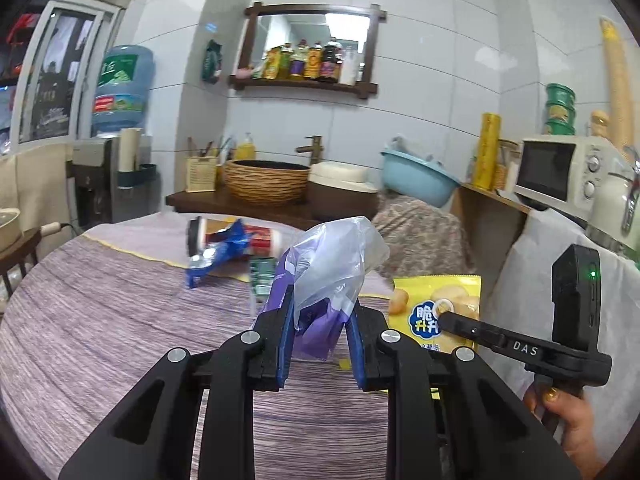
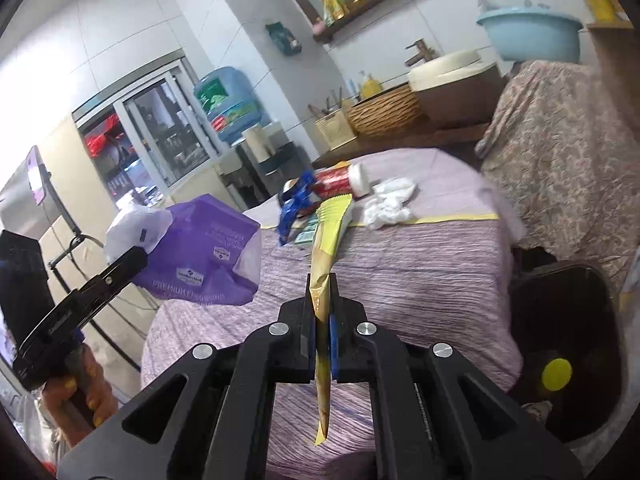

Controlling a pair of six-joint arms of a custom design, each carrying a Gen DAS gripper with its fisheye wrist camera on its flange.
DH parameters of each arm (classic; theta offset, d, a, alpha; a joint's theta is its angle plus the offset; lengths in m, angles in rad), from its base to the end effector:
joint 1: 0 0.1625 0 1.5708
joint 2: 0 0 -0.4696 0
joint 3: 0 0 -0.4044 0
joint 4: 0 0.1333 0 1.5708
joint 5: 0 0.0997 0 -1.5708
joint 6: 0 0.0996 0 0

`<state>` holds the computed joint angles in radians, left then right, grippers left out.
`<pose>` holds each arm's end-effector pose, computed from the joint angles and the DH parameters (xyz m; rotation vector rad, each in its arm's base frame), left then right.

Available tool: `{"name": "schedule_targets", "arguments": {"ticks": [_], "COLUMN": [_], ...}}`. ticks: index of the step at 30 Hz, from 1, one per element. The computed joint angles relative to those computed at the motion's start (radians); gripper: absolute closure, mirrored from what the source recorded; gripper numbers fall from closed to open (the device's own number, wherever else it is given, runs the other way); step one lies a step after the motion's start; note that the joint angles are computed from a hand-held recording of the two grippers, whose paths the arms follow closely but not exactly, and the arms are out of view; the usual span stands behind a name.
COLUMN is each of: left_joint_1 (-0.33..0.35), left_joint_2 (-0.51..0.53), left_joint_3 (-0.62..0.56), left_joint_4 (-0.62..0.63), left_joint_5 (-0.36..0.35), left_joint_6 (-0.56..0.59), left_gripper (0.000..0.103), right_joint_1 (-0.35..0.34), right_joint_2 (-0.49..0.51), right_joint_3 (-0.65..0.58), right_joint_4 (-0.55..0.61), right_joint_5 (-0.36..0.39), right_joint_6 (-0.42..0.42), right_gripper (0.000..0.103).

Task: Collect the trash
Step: 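Carry both bags over the bin and open both grippers to drop them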

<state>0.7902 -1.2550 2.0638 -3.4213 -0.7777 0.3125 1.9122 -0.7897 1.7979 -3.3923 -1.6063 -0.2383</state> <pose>-0.2318 -0.5243 0.3671 0.6962 2.1674 -1.4502 0.3523 -0.6040 0.1580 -0.8013 2.7637 -1.2402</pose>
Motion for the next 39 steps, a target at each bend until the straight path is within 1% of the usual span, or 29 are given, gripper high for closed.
{"name": "schedule_targets", "arguments": {"ticks": [1,2,3,6,8,9,11,12,14,15,16,18,20,22,24,25,26,27,28,29,30,33,35,37,39], "left_joint_1": [-0.002,0.000,0.001,0.007,0.015,0.016,0.010,0.011,0.026,0.030,0.031,0.034,0.052,0.064,0.078,0.085,0.092,0.100,0.102,0.106,0.110,0.121,0.126,0.132,0.138], "left_joint_2": [0.014,0.026,0.033,0.078,0.111,0.127,0.160,0.168,0.196,0.212,0.228,0.254,0.286,0.311,0.335,0.339,0.346,0.356,0.367,0.375,0.384,0.402,0.421,0.444,0.464], "left_joint_3": [-0.002,-0.005,-0.004,-0.023,-0.046,-0.057,-0.064,-0.068,-0.091,-0.101,-0.110,-0.122,-0.146,-0.166,-0.186,-0.191,-0.199,-0.210,-0.218,-0.225,-0.234,-0.254,-0.266,-0.284,-0.304], "left_joint_4": [0.004,0.019,0.026,0.055,0.104,0.117,0.124,0.138,0.195,0.211,0.223,0.247,0.290,0.323,0.359,0.375,0.393,0.413,0.421,0.429,0.441,0.475,0.486,0.509,0.540], "left_joint_5": [-0.024,-0.061,-0.083,-0.154,-0.230,-0.247,-0.256,-0.268,-0.335,-0.349,-0.347,-0.349,-0.375,-0.375,-0.387,-0.394,-0.401,-0.406,-0.400,-0.396,-0.393,-0.400,-0.392,-0.385,-0.377], "left_joint_6": [-0.011,-0.033,-0.047,-0.082,-0.125,-0.130,-0.123,-0.131,-0.169,-0.177,-0.176,-0.180,-0.195,-0.207,-0.222,-0.228,-0.234,-0.241,-0.243,-0.240,-0.240,-0.247,-0.243,-0.239,-0.236], "left_gripper": [0.080,0.080,0.080,0.080,0.080,0.080,0.080,0.080,0.080,0.080,0.080,0.080,0.080,0.080,0.080,0.080,0.080,0.080,0.080,0.080,0.080,0.080,0.080,0.080,0.080], "right_joint_1": [-0.003,-0.006,-0.007,-0.018,-0.034,-0.047,-0.072,-0.090,-0.126,-0.140,-0.158,-0.195,-0.217,-0.239,-0.257,-0.261,-0.263,-0.266,-0.269,-0.270,-0.268,-0.255,-0.250,-0.248,-0.249], "right_joint_2": [-0.013,-0.025,-0.033,-0.055,-0.065,-0.066,-0.064,-0.066,-0.056,-0.048,-0.036,-0.017,0.001,0.026,0.042,0.047,0.051,0.054,0.057,0.061,0.063,0.057,0.047,0.030,0.008], "right_joint_3": [0.019,0.036,0.050,0.083,0.100,0.107,0.111,0.115,0.117,0.114,0.109,0.105,0.094,0.083,0.071,0.069,0.064,0.065,0.073,0.074,0.081,0.091,0.101,0.119,0.141], "right_joint_4": [-0.027,-0.057,-0.084,-0.165,-0.205,-0.226,-0.234,-0.225,-0.212,-0.202,-0.189,-0.160,-0.139,-0.143,-0.122,-0.113,-0.103,-0.105,-0.134,-0.160,-0.192,-0.264,-0.298,-0.329,-0.337], "right_joint_5": [-0.017,-0.043,-0.077,-0.189,-0.273,-0.325,-0.375,-0.385,-0.405,-0.421,-0.437,-0.429,-0.429,-0.432,-0.438,-0.441,-0.445,-0.447,-0.454,-0.456,-0.460,-0.517,-0.546,-0.561,-0.558], "right_joint_6": [-0.002,-0.005,-0.009,-0.021,-0.030,-0.033,-0.032,-0.024,0.004,0.009,0.020,0.046,0.059,0.052,0.055,0.062,0.068,0.071,0.072,0.064,0.049,-0.005,-0.023,-0.032,-0.018], "right_gripper": [0.098,0.098,0.098,0.098,0.098,0.098,0.098,0.098,0.097,0.097,0.097,0.097,0.097,0.097,0.096,0.090,0.074,0.063,0.044,0.041,0.041,0.041,0.040,0.040,0.040]}}
